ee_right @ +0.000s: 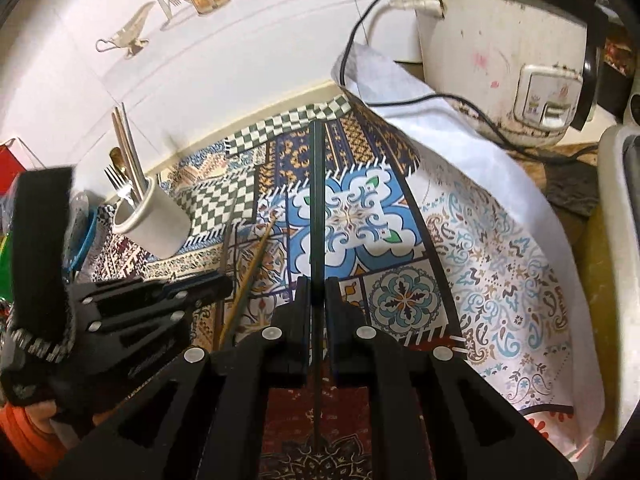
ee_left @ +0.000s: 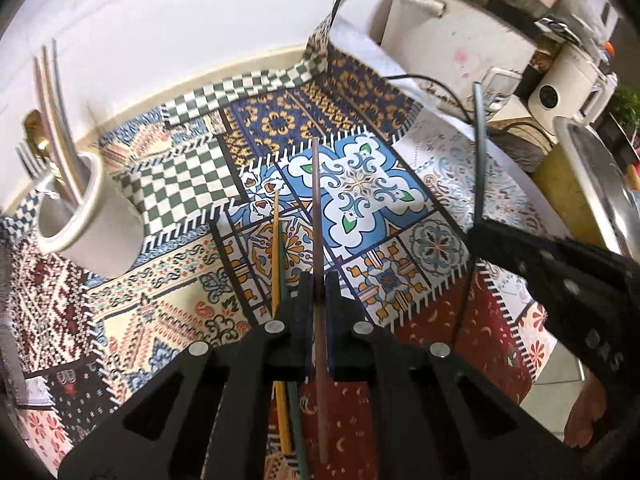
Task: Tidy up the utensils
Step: 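Lift the brown chopstick with the left tool while the right tool lifts the green chopstick over the cup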
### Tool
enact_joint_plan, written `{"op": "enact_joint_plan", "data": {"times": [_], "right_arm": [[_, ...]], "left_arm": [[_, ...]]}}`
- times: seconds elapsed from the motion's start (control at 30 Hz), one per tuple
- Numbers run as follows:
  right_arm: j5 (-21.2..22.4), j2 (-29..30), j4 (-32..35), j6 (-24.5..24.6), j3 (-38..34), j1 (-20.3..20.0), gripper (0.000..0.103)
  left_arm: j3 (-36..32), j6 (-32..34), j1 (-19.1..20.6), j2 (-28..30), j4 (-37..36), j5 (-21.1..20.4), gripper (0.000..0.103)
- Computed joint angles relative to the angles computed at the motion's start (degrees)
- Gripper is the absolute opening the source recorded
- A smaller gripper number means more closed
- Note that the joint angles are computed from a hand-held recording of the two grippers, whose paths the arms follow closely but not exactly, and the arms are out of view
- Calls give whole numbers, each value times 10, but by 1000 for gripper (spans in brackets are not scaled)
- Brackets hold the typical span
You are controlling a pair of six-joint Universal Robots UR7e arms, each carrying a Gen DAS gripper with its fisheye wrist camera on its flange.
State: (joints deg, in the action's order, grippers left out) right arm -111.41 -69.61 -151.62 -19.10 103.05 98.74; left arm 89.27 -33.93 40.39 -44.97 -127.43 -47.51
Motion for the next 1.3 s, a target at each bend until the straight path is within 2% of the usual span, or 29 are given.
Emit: {"op": "enact_joint_plan", "data": {"times": [0.27, 0.67, 1.0, 1.13, 1.3], "right_arm": [[3, -6, -17, -4, 8, 17, 6], [14, -3, -46, -30, 9, 48, 6], [35, 26, -62, -49, -20, 74, 6], [52, 48, -63, -65, -47, 88, 6], [77, 76, -72, -86, -82, 106, 6]], "left_arm": [[64, -16, -36, -48, -43, 38, 3], [129, -91, -64, -126, -71, 94, 3], [140, -100, -77, -171, -75, 168, 3], [131, -110, -80, -181, -47, 209, 3], [127, -112, -78, -197, -46, 239, 3]]}}
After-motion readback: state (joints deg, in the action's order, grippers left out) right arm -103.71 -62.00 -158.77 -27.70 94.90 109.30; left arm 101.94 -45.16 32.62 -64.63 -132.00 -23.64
